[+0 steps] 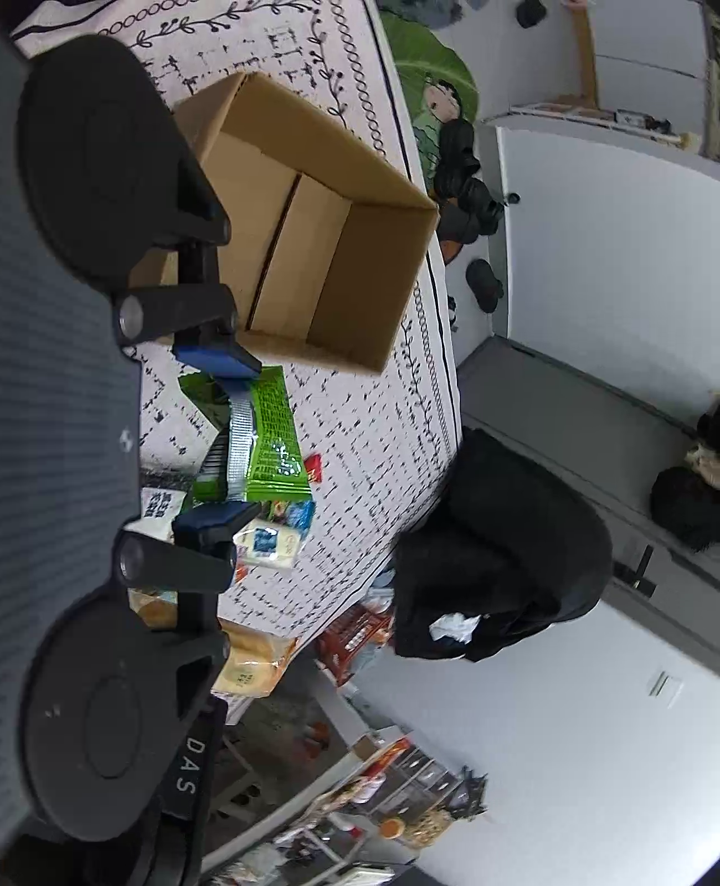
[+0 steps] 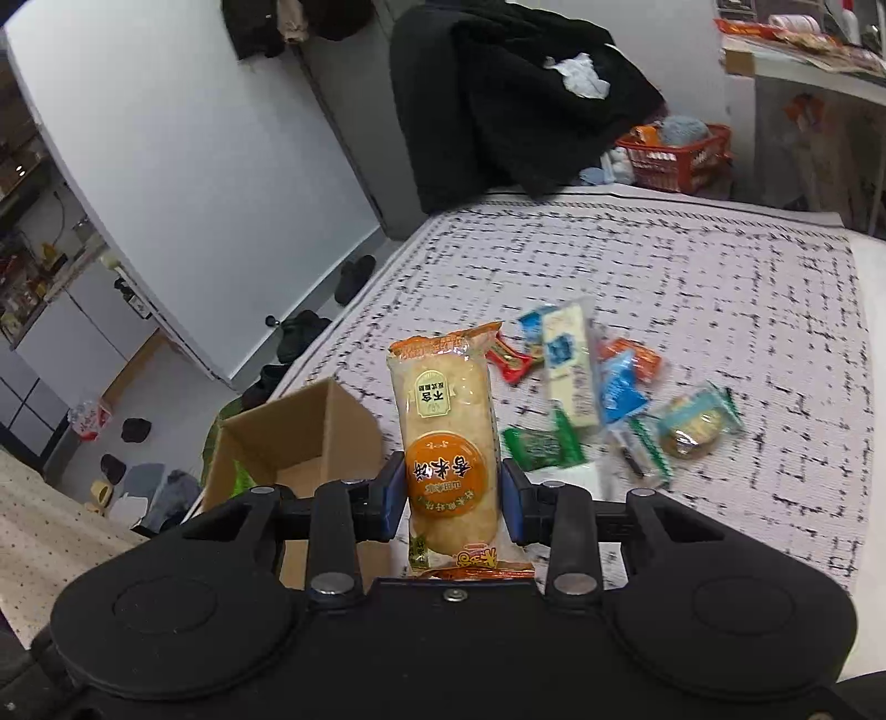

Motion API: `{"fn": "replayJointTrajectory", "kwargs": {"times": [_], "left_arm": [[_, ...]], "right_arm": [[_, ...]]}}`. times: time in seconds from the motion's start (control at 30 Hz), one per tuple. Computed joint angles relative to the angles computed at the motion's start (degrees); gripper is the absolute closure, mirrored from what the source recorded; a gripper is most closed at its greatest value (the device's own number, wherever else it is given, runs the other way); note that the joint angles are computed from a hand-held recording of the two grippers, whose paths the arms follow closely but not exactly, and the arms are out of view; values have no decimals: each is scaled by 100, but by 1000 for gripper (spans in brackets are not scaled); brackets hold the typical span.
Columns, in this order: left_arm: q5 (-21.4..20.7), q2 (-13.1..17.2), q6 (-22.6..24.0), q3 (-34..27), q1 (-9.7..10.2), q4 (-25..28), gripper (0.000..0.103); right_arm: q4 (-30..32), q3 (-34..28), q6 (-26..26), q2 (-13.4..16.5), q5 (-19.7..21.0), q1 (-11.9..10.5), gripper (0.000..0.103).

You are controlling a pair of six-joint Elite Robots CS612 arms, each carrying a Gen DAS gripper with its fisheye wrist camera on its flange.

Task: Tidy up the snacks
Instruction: 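Carry both snacks over the cardboard box and open both tools to drop them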

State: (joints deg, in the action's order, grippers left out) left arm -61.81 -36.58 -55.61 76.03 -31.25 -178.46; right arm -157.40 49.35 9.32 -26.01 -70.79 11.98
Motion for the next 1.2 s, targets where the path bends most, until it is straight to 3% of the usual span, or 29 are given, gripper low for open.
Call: {"fn": "replayJointTrajectory", "kwargs": {"times": [0.33, 1.2], "left_arm": [[181, -123, -557, 281, 124, -122, 57], [215, -292, -2086, 637, 393, 575, 56]], "right_arm": [[22, -251, -121, 128, 76, 208, 69], [1175, -1487, -217, 782, 374, 501, 68]]}}
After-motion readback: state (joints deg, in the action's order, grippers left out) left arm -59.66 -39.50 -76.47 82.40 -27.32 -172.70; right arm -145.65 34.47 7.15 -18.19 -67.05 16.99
